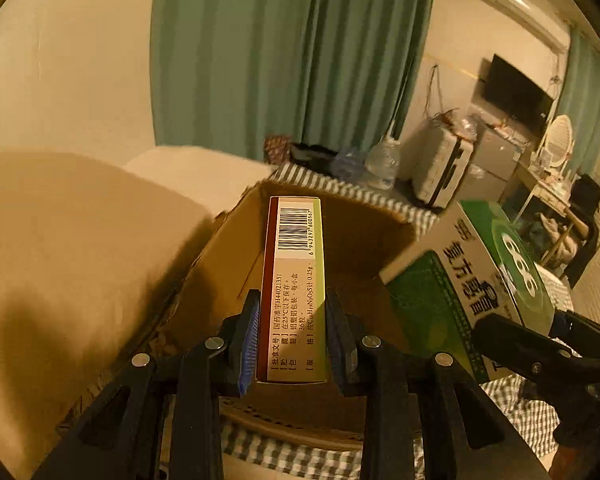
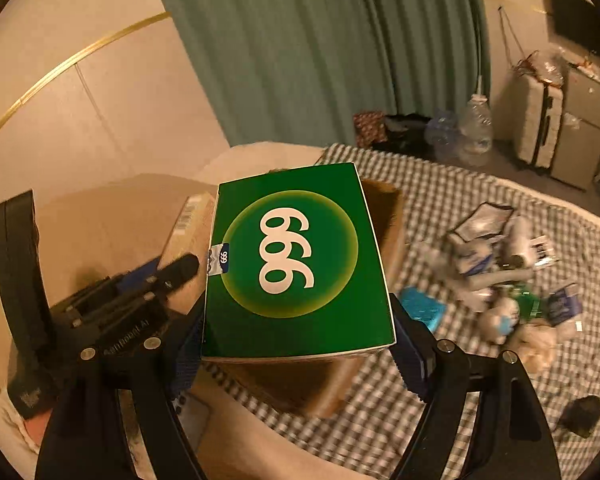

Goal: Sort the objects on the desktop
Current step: 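Carry both boxes to the cardboard box and open both grippers to drop them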

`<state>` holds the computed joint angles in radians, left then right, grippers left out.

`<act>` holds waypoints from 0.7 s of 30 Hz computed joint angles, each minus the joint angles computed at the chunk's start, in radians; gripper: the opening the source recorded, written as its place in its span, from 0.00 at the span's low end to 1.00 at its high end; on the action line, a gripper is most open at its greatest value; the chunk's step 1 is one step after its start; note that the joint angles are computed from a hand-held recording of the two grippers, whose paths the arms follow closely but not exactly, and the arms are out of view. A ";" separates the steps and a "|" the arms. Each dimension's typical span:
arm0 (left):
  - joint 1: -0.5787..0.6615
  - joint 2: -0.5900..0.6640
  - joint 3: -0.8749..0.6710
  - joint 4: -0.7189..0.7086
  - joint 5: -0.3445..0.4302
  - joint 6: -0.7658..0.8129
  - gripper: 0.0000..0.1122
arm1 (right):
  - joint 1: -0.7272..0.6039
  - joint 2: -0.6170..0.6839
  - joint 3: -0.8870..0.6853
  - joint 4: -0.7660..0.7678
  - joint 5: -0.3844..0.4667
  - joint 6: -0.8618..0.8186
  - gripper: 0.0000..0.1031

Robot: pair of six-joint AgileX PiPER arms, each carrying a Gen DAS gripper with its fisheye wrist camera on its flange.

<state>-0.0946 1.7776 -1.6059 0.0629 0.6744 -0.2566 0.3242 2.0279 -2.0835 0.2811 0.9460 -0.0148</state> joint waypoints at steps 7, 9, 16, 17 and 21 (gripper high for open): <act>-0.001 0.016 0.007 0.105 0.029 -0.057 0.39 | 0.043 -0.001 -0.031 -0.144 -0.017 0.100 0.88; -0.014 -0.002 0.023 0.161 0.035 -0.097 0.56 | 0.021 -0.085 0.090 -0.114 -0.114 0.067 0.89; -0.097 -0.149 0.151 0.215 -0.076 -0.136 0.86 | -0.026 -0.440 0.552 -0.294 -0.412 0.204 0.99; -0.121 -0.157 0.147 0.222 -0.078 -0.145 0.90 | -0.042 -0.515 0.648 -0.340 -0.461 0.239 0.99; -0.245 -0.203 0.179 0.308 -0.116 -0.270 0.92 | -0.119 -0.687 0.851 -0.360 -0.533 0.207 0.99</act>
